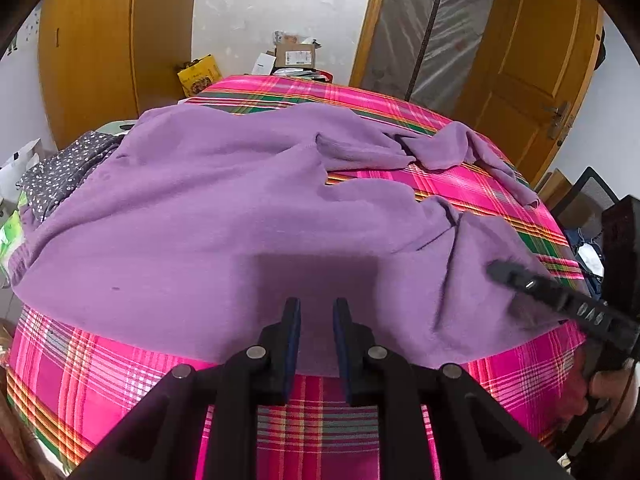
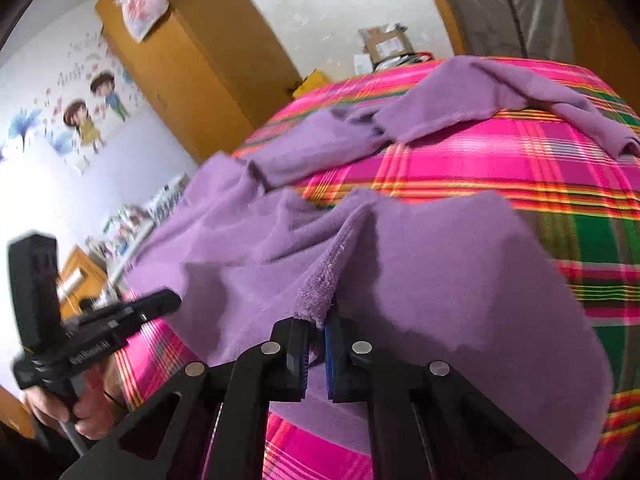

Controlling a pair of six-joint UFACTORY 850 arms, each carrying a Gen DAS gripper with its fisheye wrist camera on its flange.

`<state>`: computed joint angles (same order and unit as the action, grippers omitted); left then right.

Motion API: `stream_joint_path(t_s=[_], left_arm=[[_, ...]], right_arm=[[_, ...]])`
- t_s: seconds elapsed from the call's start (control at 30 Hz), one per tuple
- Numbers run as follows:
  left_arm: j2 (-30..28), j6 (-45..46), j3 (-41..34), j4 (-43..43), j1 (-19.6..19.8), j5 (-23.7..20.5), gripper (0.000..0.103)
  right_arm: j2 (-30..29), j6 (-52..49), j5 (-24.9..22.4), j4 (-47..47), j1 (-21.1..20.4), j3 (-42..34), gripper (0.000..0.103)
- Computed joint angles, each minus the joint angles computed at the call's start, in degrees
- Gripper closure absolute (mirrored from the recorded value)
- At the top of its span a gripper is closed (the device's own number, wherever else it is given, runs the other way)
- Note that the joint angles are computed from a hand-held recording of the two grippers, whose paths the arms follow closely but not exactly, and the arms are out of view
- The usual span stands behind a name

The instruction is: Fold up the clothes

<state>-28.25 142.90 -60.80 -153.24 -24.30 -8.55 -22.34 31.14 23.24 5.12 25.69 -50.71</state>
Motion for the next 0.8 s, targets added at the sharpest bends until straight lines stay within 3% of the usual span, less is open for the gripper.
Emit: stream_joint_path(t_s=[0.2,0.43,0.63,0.77,0.8], left_arm=[[-0.3,-1.9,-0.4,2.1,-0.2,-0.1,0.086],[-1.3,-9.3,-1.5,10.5,-1.1,-0.1,0.086],[-1.5,-11.9,-1.8,13.8,-2.0,-0.2,0.086],[-1.3,-10.8,-1.7,12.8,-2.4,-0.2,0.086],[-1.3,-10.4,-1.7,12.3,-2.5,-0.1,0.086]], right_arm=[[10.7,-14.5,4.5,18.5,-2.2,9.5,0.097],[24.2,-34.0,8.6,43.5,-6.9,19.8,0.097],[28.0,-48.7,10.3,56.8,-12.7,22.4,0.097],[27.9,-51.7,6.4,58.2,-18.3,23.0,0.092],[27.9,-52.7,5.2,58.8,-19.3,23.2,0.085]])
